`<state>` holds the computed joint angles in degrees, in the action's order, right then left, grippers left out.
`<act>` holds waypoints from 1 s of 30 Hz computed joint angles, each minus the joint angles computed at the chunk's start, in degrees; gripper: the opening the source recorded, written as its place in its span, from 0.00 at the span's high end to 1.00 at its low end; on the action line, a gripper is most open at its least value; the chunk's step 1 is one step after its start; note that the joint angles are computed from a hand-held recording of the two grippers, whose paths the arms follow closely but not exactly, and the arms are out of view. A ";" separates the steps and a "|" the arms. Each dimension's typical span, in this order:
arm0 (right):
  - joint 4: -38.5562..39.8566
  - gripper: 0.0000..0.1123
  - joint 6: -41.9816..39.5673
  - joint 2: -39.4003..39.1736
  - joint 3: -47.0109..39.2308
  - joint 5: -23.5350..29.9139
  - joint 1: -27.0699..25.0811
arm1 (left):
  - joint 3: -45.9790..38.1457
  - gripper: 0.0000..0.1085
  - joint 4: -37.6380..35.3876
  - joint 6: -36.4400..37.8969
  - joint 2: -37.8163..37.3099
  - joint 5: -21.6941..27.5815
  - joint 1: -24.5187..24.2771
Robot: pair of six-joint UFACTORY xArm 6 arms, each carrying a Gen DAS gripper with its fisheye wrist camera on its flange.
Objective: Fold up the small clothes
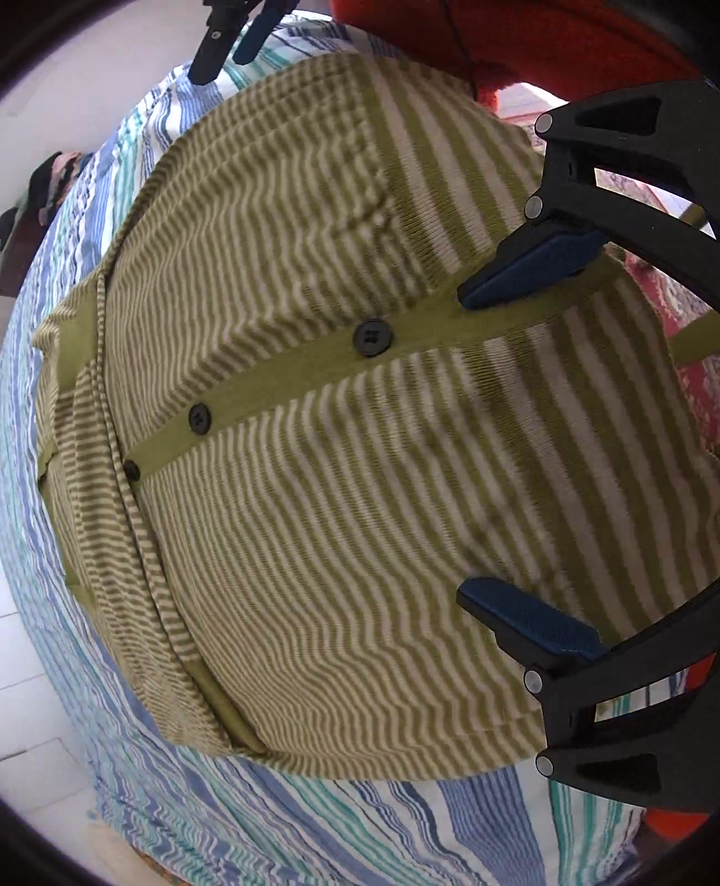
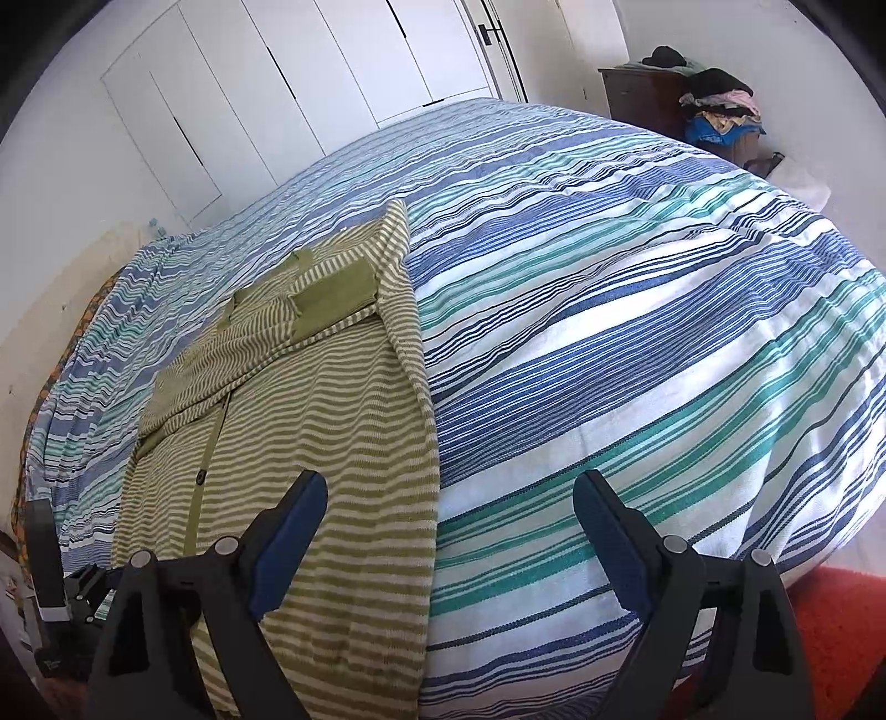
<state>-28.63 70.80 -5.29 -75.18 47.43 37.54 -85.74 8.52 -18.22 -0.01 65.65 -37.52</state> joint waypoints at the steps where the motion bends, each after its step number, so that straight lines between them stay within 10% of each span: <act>1: -0.58 0.20 0.13 0.17 -0.32 0.59 0.33 | 1.73 0.10 0.13 -0.27 -1.64 -0.31 -0.38; 11: -6.37 0.20 -0.89 2.64 -4.60 6.83 3.92 | 9.00 0.11 2.00 -5.98 -10.06 -4.19 1.35; 20: -8.15 0.20 -4.45 5.27 -7.98 11.07 6.11 | 15.35 0.10 8.01 -15.49 -15.28 -6.76 13.51; 30: -7.59 0.20 -5.75 8.18 -11.55 13.43 7.37 | 3.32 0.10 9.94 -13.19 -0.72 -6.23 27.50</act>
